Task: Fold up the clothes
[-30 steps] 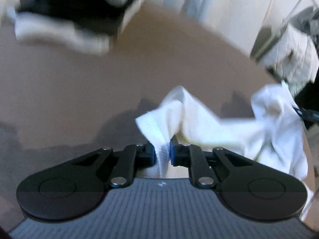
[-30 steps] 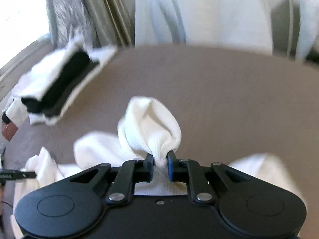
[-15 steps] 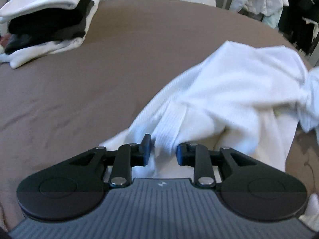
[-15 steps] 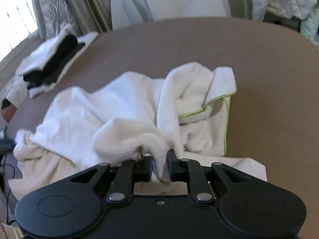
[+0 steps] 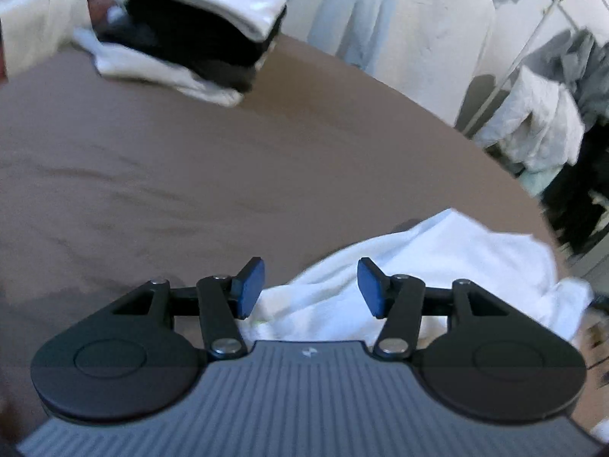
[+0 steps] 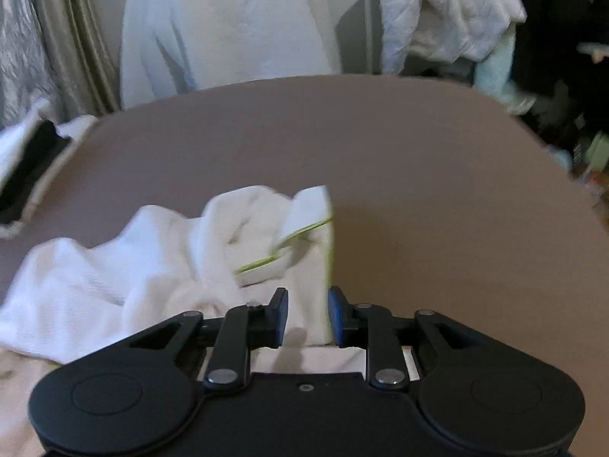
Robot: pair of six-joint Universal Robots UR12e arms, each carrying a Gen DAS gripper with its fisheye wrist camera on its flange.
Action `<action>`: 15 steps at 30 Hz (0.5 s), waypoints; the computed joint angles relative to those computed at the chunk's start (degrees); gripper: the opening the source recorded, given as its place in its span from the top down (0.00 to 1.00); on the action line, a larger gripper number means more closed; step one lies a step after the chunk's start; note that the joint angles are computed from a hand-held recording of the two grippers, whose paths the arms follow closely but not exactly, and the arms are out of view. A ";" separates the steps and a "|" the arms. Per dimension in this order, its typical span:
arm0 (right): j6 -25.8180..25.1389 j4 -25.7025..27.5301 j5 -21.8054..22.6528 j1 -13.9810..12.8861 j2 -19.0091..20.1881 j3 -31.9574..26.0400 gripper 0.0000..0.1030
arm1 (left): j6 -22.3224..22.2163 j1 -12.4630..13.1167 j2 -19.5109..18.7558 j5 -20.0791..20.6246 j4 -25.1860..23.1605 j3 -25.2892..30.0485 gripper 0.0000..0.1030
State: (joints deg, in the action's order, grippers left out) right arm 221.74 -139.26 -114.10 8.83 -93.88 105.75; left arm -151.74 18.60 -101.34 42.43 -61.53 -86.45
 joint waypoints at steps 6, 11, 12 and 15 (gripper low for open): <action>-1.45 -7.86 7.43 0.32 -0.90 2.05 0.66 | 0.65 -3.51 0.19 2.32 1.38 -1.59 0.33; 5.05 -14.79 16.10 -0.45 -0.94 4.36 0.28 | 7.18 -3.95 1.54 2.44 -2.67 -3.09 0.37; 6.54 -16.75 18.16 -0.77 -0.77 4.87 0.18 | 8.79 -3.88 1.98 2.81 -2.51 -3.38 0.37; 4.86 -17.66 18.72 -0.15 0.75 4.56 0.17 | 10.45 -3.27 3.16 2.41 -0.14 -4.54 0.35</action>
State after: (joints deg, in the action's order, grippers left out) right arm 226.60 -156.92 -95.38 8.68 -93.13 110.31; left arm -141.29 15.32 -98.19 44.84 -61.67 -90.99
